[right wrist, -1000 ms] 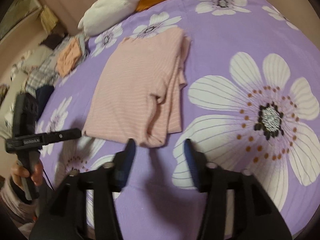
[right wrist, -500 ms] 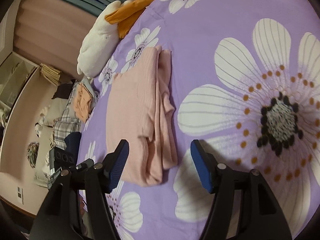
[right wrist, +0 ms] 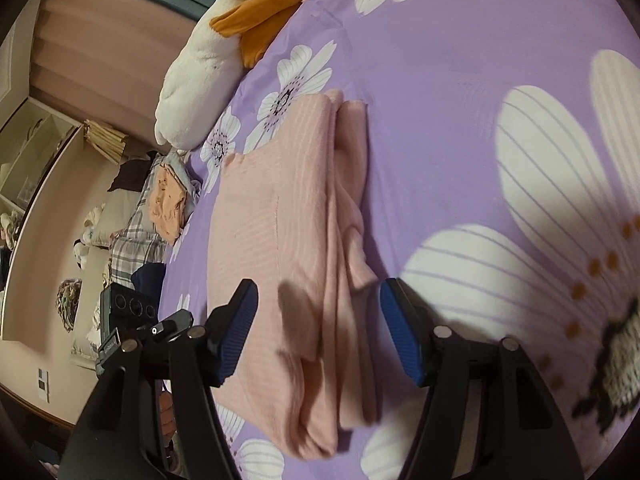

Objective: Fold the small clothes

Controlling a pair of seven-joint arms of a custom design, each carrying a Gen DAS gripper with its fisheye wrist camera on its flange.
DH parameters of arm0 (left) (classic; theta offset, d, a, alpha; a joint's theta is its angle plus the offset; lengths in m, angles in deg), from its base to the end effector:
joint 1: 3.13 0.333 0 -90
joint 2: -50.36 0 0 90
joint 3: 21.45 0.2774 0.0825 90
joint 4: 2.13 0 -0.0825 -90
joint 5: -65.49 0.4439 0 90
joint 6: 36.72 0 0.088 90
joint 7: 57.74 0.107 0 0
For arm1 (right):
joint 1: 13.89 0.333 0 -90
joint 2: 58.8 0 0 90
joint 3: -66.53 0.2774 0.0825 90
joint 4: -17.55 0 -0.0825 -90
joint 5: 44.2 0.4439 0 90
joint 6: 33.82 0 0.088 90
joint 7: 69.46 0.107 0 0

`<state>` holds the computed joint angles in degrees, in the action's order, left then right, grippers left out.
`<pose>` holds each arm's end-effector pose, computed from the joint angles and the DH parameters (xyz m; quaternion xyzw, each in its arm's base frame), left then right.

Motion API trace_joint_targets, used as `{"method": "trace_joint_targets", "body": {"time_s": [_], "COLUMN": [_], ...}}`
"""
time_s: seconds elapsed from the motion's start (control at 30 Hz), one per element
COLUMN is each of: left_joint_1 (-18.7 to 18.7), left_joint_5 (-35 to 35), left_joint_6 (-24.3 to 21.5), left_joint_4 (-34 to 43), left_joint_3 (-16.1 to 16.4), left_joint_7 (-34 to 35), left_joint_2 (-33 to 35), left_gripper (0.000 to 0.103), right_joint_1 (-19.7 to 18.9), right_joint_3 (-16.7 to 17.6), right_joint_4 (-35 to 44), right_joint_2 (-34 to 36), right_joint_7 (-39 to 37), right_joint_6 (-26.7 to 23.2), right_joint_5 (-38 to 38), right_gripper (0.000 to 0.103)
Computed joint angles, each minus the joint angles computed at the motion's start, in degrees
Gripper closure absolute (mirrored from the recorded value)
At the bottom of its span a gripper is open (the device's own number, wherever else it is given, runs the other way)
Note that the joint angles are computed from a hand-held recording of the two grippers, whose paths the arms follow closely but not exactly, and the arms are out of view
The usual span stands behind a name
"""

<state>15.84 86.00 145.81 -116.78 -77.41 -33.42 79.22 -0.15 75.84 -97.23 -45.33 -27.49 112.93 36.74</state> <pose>0.5529 -0.3989 0.3482 0.7388 -0.4921 0.4358 0.1489 0.6083 0.2414 0.2915 -0.6519 0.5970 0.1462 0.4440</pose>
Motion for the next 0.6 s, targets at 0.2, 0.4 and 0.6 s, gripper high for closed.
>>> {"method": "trace_joint_targets", "body": {"time_s": [0.2,0.4,0.6], "left_joint_1": [-2.0,-5.1,-8.6], "left_joint_5": [-0.3,-2.7,-5.7], "left_joint_6": [-1.3,-3.4,-6.5], "left_joint_4": [3.0,6.5,10.5], "left_joint_3": [1.8,4.3,7.0], "left_joint_7": [1.9,5.6,10.1], "left_joint_2": [2.0,3.6,4.8], "left_gripper": [0.034,0.034,0.034], "right_joint_1": [-0.2,-0.3,-0.7], "right_joint_3": [0.5,1.4,2.2], "right_joint_4": [4.3,6.6,9.2], "right_joint_2": [3.4,5.4,7.6], "right_joint_7": [0.5,-0.3,-1.1], "right_joint_6": [-0.6,0.2,0.7], "right_joint_5": [-1.8,-3.1,-4.4], "right_gripper": [0.039,0.04,0.045]}}
